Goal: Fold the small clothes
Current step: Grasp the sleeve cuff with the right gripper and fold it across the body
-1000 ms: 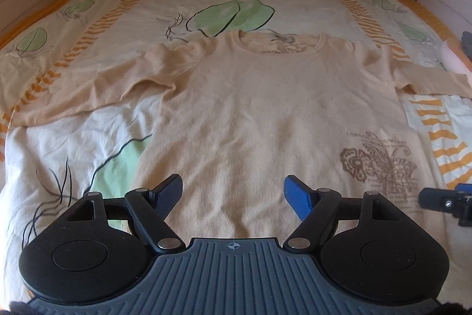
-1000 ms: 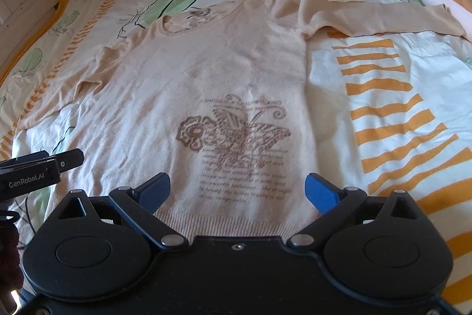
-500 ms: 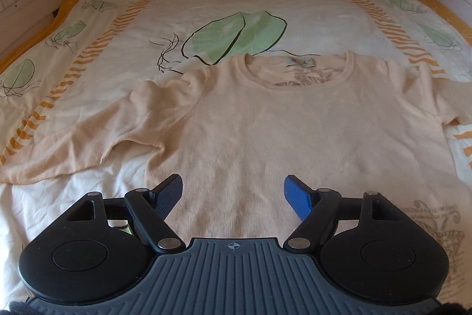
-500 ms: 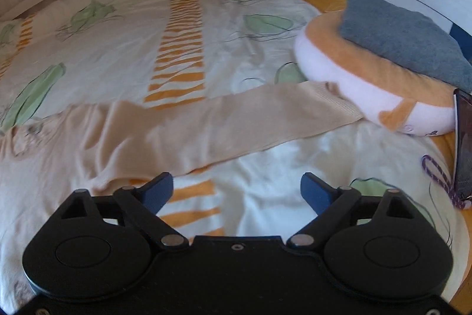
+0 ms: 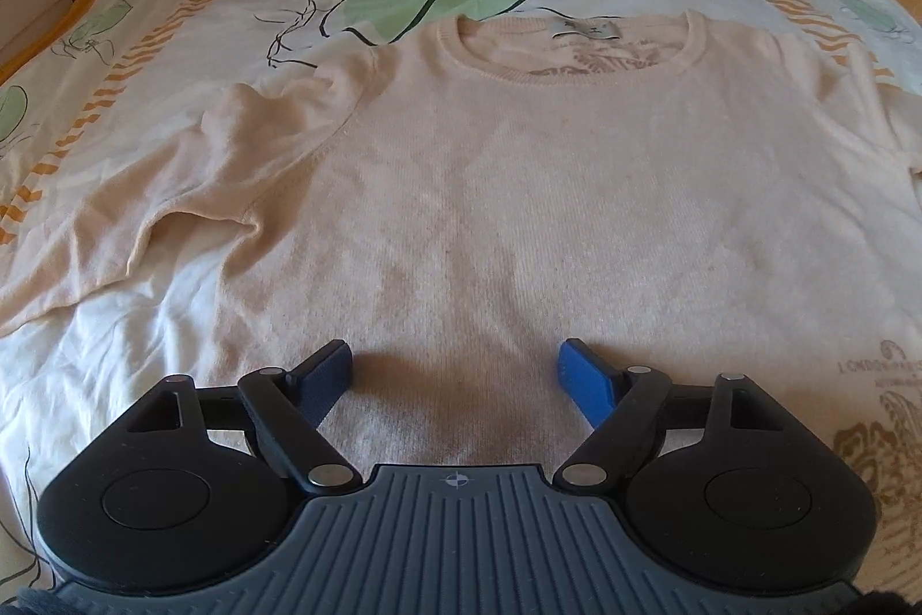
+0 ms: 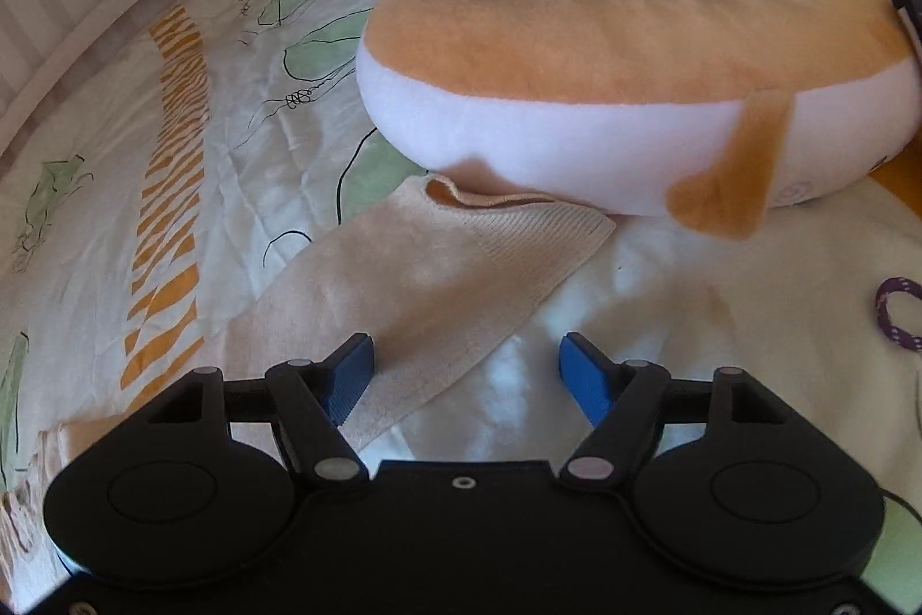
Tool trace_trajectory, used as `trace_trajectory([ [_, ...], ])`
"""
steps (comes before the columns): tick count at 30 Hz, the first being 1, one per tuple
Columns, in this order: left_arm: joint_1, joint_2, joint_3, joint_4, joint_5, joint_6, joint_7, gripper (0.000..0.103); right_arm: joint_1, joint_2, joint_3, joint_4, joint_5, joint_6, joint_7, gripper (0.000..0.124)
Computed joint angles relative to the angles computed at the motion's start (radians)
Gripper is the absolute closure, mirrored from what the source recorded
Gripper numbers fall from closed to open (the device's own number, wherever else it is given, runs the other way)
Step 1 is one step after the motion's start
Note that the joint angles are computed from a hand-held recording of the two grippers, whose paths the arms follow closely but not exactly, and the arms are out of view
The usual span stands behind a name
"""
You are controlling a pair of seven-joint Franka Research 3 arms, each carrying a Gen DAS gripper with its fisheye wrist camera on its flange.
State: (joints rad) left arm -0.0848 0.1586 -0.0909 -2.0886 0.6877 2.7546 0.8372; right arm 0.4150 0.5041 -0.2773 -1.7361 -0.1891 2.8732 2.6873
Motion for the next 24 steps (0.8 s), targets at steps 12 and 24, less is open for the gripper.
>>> trace_trajectory([
  [12, 0.038, 0.020, -0.013, 0.002, -0.201, 0.061, 0.179, 0.014, 0.137, 0.007, -0.108, 0.136, -0.127, 0.077, -0.035, 0.112],
  [24, 0.074, -0.051, 0.001, -0.073, -0.259, 0.153, 0.222, 0.029, 0.024, 0.269, 0.381, 0.666, 0.069, -0.005, -0.680, 0.112],
])
